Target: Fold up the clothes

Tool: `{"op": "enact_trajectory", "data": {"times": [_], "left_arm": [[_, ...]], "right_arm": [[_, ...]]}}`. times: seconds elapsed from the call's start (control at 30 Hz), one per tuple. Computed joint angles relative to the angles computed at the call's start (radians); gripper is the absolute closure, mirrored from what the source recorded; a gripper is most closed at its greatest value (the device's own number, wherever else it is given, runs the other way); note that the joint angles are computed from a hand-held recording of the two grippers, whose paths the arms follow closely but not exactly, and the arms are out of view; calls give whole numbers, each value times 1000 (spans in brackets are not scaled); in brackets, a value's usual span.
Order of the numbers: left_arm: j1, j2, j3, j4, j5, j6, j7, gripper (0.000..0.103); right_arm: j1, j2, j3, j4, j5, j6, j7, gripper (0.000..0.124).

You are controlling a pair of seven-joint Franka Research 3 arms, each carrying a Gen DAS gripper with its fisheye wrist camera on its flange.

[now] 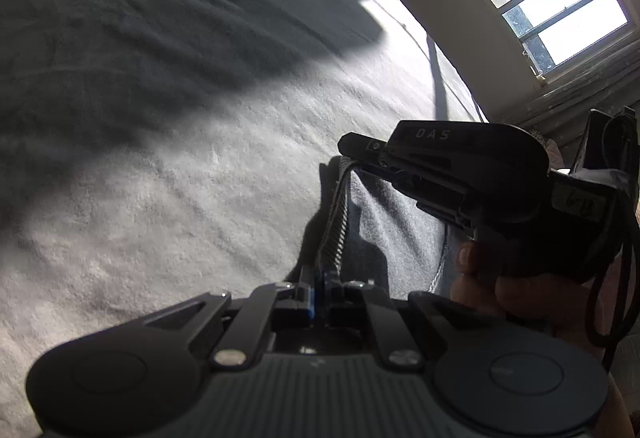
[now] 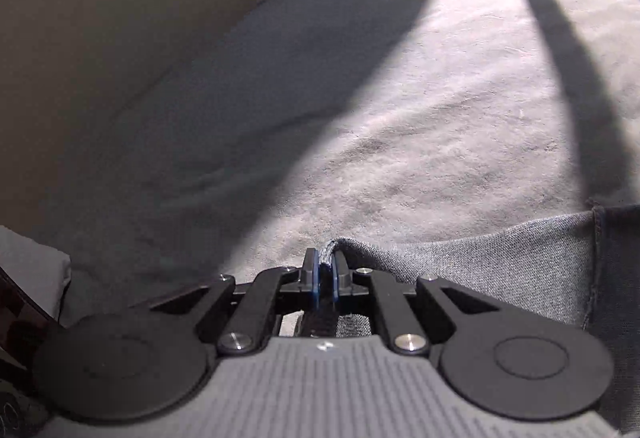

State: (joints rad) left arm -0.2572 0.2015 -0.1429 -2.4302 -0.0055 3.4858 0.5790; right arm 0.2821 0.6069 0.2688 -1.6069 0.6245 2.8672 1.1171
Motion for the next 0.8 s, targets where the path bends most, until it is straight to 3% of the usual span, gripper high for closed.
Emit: {"op": "enact_trajectory", "data": {"times": [0.07, 0.13, 0.17, 0.23, 0.33, 0.5, 0.6, 0.8], "left_arm": [[63, 0, -43, -3, 71, 3, -63, 96], [83, -8, -51, -1, 114, -14, -82, 96], [61, -15, -32, -3, 98, -20, -65, 95], [-31, -31, 37, -11, -1, -25, 24, 87], [-92, -44, 76, -13, -100, -33, 128, 79], [24, -51, -18, -10, 22, -63, 65, 77], [159, -53, -117, -10, 206, -71, -57, 77], [154, -71, -103, -53, 329, -9, -99, 77]], "right_arm": [[6, 15, -5, 8, -9, 2, -2, 114], [-10, 23, 12, 24, 1, -25, -13, 106], [-24, 23, 23, 35, 15, -54, -16, 103], [-49, 22, 43, 54, 52, -103, -37, 78], [-87, -40, 75, -10, 137, -78, -144, 72], [-64, -211, -16, -209, 132, -68, -142, 72], [-85, -334, -24, -359, 209, -73, -216, 72], [-79, -550, -51, -615, 518, -96, -434, 72]]}}
